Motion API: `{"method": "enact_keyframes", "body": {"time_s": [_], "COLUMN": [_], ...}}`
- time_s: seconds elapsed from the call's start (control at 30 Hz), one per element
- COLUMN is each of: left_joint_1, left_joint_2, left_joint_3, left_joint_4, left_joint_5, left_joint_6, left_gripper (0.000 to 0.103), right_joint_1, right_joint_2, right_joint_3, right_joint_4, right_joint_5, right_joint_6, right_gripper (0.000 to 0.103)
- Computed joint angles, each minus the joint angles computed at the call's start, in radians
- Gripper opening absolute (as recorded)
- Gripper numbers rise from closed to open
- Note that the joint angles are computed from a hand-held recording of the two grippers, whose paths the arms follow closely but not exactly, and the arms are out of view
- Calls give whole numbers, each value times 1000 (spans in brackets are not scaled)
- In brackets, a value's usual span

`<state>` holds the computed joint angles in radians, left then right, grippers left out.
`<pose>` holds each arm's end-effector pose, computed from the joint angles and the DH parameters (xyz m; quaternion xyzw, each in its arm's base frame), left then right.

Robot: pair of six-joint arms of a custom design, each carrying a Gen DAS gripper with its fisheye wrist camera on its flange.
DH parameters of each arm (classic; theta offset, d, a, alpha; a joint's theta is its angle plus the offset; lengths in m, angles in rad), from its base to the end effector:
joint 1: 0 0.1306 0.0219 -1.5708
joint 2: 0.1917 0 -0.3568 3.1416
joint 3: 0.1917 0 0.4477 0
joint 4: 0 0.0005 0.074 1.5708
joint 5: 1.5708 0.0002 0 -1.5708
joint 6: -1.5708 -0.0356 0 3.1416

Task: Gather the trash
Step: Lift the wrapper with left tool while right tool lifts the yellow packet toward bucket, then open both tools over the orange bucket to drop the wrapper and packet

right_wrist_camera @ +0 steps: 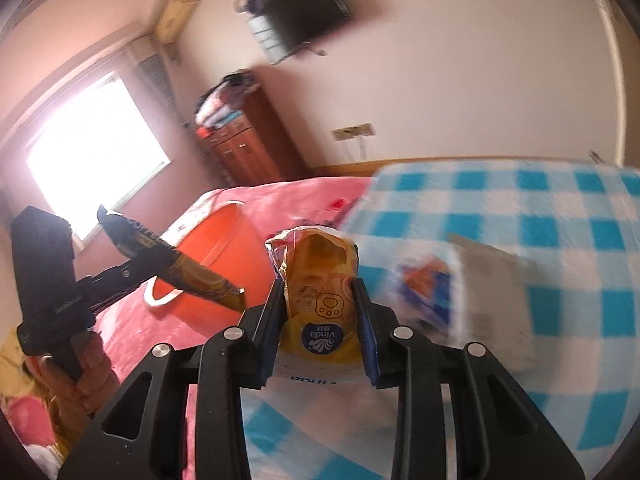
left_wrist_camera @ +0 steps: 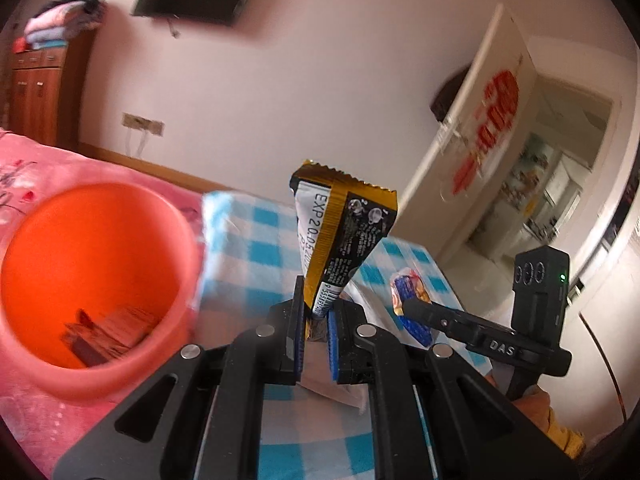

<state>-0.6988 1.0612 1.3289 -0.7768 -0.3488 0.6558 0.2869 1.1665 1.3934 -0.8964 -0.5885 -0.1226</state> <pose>0.3412 -0.2715 0.5354 -0.0696 0.8510 -0.1959 0.4823 0.4395 0.1498 0.5156 -0.1966 0.8482 0.3404 0.3550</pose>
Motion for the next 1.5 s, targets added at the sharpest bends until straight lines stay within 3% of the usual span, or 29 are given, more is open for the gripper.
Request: {"method": "enact_keyframes", "body": {"time_s": [0.27,0.5,0.63,0.67,0.73,0.77,0.83,0.9,1.0,1.1,1.3,1.5], "left_joint_1": [63,142,168,172,180,182,170,162,130,106,43,-3], "left_joint_2": [-155,-213,-194,-184,-181,-177,-173,-160,-159,-154,-161,-158], "left_joint_3": [-75,-127,-137,-138,-149,-152,-155,-147,-154,-155,-171,-176], "left_joint_4": [-45,-76,-107,-128,-141,-150,-166,-182,-177,-173,-115,-46], "left_joint_5": [-127,-112,-94,-102,-111,-116,-153,-181,-248,-299,-417,-461], "left_joint_6": [42,89,121,133,158,175,182,175,185,176,163,165], "left_gripper": [11,11,12,17,40,59,65,75,80,85,88,88], "right_joint_1": [159,267,306,315,319,313,296,282,265,242,195,156], "right_joint_2": [118,222,263,275,281,279,262,227,179,119,64,21], "right_joint_3": [174,286,307,312,301,291,257,216,164,98,25,-36], "right_joint_4": [-16,-26,-23,-21,-13,-7,23,54,99,138,146,147], "right_joint_5": [-14,15,83,106,136,135,103,126,164,205,207,201], "right_joint_6": [23,49,60,60,48,28,-7,-23,-39,-54,-82,-81], "right_gripper": [35,36,45,50,65,75,80,83,91,91,91,91]}}
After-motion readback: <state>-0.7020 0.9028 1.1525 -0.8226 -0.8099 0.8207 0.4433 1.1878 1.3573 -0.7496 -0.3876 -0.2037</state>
